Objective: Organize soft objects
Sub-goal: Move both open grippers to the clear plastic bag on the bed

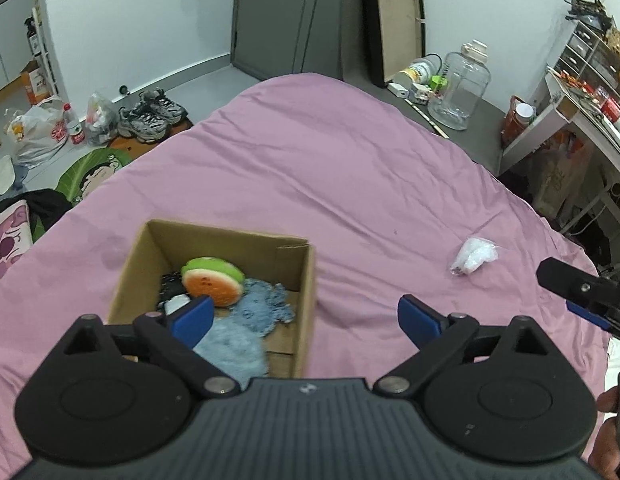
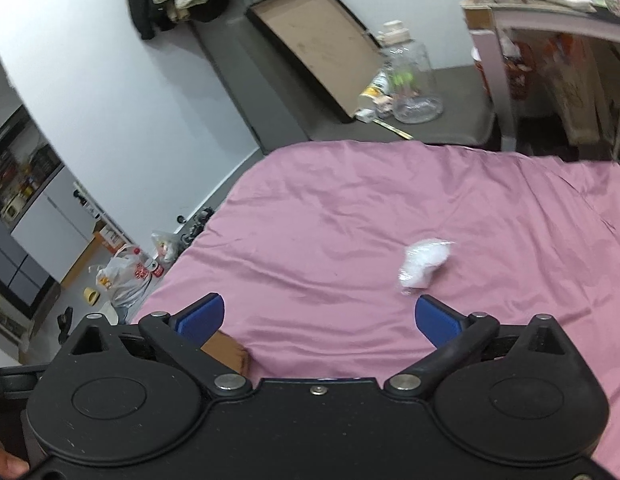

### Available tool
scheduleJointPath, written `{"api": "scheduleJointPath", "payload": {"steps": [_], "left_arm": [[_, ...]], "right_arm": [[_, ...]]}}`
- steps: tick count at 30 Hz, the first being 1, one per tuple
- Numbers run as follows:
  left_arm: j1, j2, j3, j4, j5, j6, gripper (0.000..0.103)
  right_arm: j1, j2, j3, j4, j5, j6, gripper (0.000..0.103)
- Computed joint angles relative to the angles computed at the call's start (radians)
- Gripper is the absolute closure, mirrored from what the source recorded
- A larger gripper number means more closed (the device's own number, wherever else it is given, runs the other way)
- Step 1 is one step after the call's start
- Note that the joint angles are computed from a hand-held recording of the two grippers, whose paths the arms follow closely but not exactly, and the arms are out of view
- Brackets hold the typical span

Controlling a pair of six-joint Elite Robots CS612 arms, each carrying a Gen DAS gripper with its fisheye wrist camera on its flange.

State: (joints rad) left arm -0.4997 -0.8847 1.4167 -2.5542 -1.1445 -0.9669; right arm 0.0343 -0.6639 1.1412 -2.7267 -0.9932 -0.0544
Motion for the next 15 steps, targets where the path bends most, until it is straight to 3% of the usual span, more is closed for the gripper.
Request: {"api": "scheduleJointPath", "payload": {"steps": [7,11,15], "left_arm": [[-0.002,0.053,-0.084,0.021,-0.011,0.030,0.001],[0.006,0.085,-0.133,0.045,-0.045,0.003,0.001],[0.006,0.120,-0.184,0.068,-0.049,0.000,0.001]], "right_arm": [[-0.015,0.027,-0.039,0.028,-0.015,0.053,0.000],[-0.025,0.042,-0.056,0.021,-0.016,0.080,0.000],[-0.037,0.070,-0.099,0.049,-0.006,0.161,0.005]]}}
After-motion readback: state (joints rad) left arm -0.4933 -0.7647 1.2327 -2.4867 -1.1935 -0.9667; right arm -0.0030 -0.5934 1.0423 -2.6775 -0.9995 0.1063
